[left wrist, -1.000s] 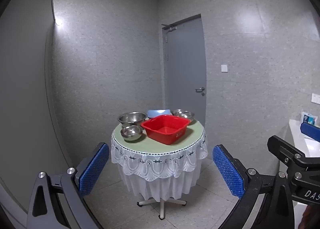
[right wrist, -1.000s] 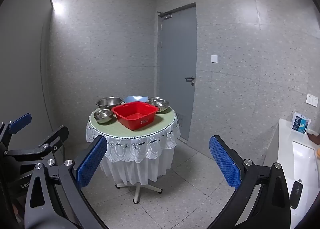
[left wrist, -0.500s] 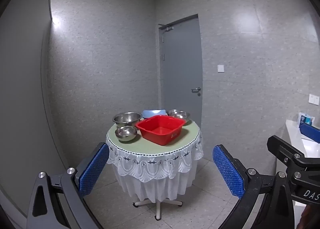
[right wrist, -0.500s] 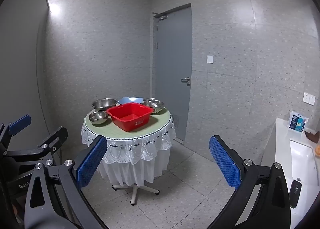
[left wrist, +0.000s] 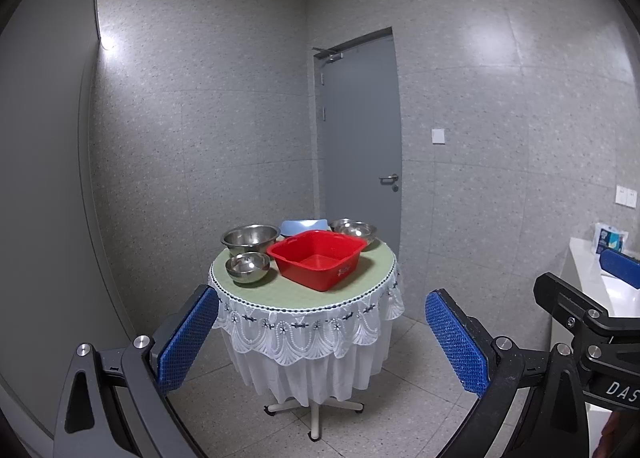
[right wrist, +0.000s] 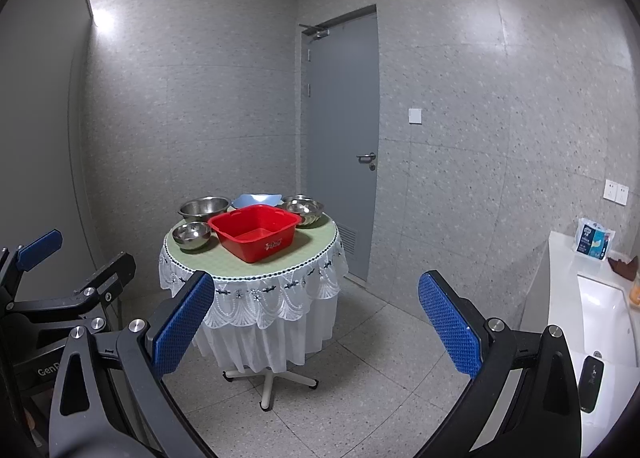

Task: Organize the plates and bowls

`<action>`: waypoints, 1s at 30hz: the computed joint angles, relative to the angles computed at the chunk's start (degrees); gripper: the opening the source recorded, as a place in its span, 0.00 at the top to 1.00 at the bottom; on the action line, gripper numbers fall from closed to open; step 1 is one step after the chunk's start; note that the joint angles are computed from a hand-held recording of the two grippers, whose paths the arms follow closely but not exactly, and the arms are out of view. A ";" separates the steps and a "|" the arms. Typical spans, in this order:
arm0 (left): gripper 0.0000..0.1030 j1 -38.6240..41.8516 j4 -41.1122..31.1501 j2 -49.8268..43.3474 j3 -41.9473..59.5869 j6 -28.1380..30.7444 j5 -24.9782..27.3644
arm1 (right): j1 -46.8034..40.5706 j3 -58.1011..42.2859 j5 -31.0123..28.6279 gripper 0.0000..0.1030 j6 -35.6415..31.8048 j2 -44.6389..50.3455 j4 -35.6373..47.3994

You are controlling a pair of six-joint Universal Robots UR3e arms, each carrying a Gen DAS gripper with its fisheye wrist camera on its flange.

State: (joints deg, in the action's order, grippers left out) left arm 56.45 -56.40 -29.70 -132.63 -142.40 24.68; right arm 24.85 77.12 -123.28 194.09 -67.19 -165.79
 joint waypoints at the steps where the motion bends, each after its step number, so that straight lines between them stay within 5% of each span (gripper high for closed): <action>1: 0.01 0.36 -1.01 0.56 0.04 0.49 -0.28 | -0.05 0.31 0.07 0.00 -0.05 -0.31 -0.07; 15: 0.01 -4.01 10.10 -3.87 -1.34 -5.45 2.99 | 0.16 -0.72 -0.37 0.00 -0.11 0.49 0.06; 30: 0.01 -1.74 5.81 -1.11 -1.36 -3.25 0.79 | 0.10 1.63 -0.50 0.00 -0.41 -0.65 -1.90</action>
